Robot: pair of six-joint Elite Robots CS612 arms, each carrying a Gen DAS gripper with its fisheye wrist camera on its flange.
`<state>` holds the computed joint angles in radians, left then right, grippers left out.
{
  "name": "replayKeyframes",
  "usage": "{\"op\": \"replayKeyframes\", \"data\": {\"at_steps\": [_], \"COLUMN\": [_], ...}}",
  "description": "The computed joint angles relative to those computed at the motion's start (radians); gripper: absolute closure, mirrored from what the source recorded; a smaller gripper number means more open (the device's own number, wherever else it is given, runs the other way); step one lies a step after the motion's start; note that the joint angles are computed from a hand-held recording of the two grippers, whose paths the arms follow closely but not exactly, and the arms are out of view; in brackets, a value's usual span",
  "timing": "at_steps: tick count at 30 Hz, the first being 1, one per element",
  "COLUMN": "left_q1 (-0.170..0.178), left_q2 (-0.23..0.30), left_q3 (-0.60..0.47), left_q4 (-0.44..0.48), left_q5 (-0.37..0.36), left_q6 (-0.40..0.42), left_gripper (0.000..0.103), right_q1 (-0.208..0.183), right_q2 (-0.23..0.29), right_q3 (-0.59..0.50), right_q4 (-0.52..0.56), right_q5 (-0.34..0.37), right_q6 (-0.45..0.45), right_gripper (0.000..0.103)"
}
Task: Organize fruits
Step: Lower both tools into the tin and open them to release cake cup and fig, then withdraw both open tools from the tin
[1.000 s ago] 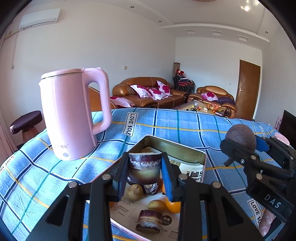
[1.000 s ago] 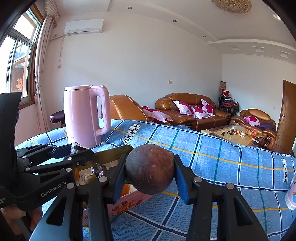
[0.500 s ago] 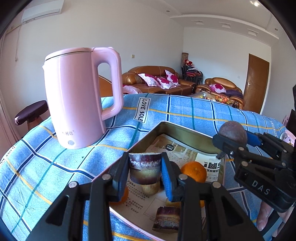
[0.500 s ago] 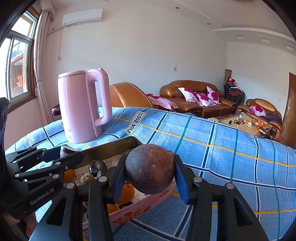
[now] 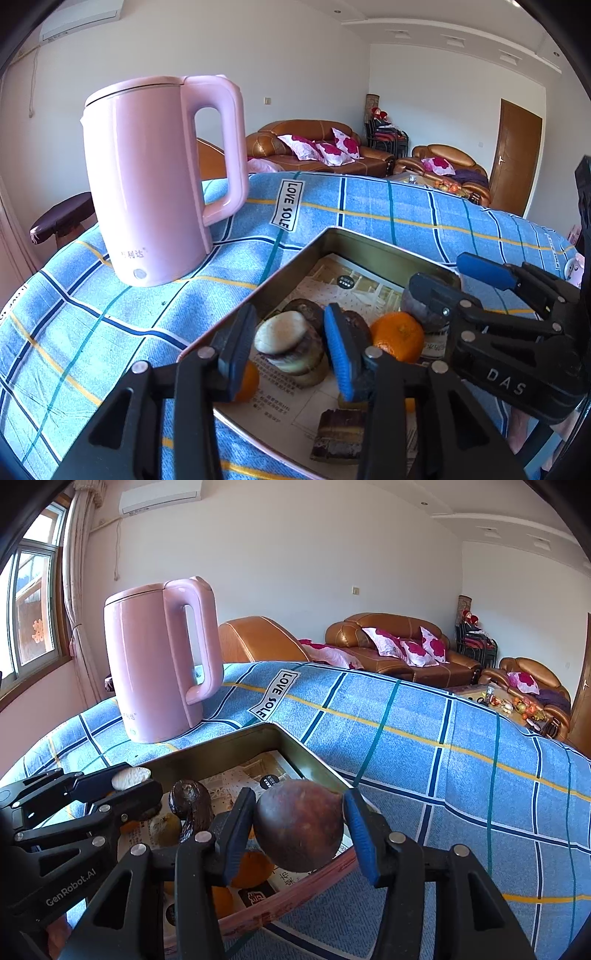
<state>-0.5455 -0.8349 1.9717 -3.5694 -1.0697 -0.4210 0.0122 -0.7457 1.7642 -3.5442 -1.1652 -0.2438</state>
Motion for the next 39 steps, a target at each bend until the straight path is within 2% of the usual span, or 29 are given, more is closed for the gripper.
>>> {"op": "replayKeyframes", "data": {"at_steps": [3, 5, 9, 14, 24, 39], "left_q1": [-0.005, -0.008, -0.018, -0.034, -0.045, -0.051], "left_q2": [0.0, -0.001, 0.003, 0.01, 0.008, 0.005], "left_q3": [0.003, 0.006, 0.018, 0.029, 0.038, 0.04], "left_q4": [-0.005, -0.007, -0.063, -0.137, -0.152, -0.139], "left_q5": [0.007, 0.018, 0.044, 0.096, 0.133, 0.143], "left_q6": [0.004, -0.003, 0.014, 0.039, 0.031, 0.025], "left_gripper": [0.05, 0.031, 0.028, 0.016, 0.016, 0.015], "right_q1": [-0.004, -0.006, -0.012, -0.029, -0.042, -0.053], "right_q2": [0.0, -0.002, -0.009, -0.017, -0.014, -0.008], "right_q3": [0.005, 0.01, 0.032, 0.064, 0.09, 0.096], "right_q4": [-0.011, -0.024, -0.065, -0.15, -0.261, -0.306], "right_q5": [0.012, 0.011, -0.007, -0.031, -0.013, 0.014], "right_q6": [0.006, 0.013, 0.024, 0.073, 0.119, 0.151], "right_gripper": [0.039, 0.039, 0.039, 0.037, 0.036, 0.035]}}
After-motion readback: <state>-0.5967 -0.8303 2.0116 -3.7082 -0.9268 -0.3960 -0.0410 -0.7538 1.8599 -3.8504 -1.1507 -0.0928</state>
